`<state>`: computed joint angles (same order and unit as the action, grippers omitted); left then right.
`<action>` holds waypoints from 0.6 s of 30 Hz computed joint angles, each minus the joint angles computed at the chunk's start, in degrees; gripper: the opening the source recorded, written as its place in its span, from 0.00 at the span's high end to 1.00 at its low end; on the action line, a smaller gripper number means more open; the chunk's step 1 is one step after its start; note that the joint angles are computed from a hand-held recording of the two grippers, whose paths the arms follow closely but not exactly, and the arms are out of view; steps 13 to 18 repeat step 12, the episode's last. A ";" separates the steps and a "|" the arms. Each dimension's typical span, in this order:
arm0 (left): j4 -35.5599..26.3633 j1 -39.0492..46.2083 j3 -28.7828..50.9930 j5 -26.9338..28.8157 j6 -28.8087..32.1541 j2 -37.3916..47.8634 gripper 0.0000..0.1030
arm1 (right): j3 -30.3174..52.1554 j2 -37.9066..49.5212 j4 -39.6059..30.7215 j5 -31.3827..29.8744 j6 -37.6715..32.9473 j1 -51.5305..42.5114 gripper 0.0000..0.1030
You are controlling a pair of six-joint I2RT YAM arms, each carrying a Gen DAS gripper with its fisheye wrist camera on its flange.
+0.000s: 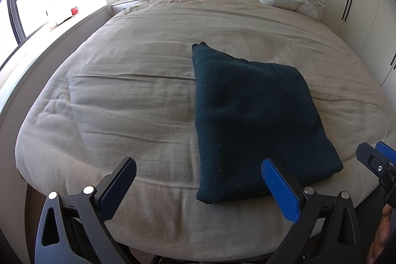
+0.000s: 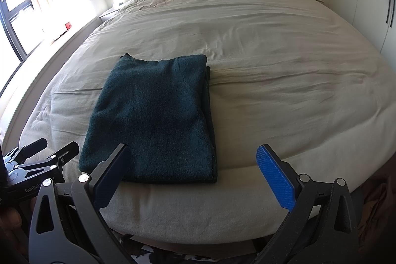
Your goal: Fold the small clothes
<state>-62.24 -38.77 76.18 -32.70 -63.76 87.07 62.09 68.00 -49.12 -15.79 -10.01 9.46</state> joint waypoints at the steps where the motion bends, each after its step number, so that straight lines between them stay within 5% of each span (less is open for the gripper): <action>1: -0.02 -0.07 -0.06 -0.02 -0.09 -0.04 0.00 | 0.05 0.05 -0.05 -0.04 0.01 -0.03 0.00; 18: 1.14 0.08 -1.61 0.13 0.28 -0.69 0.00 | -0.33 0.33 -0.04 -0.27 0.01 -0.23 0.00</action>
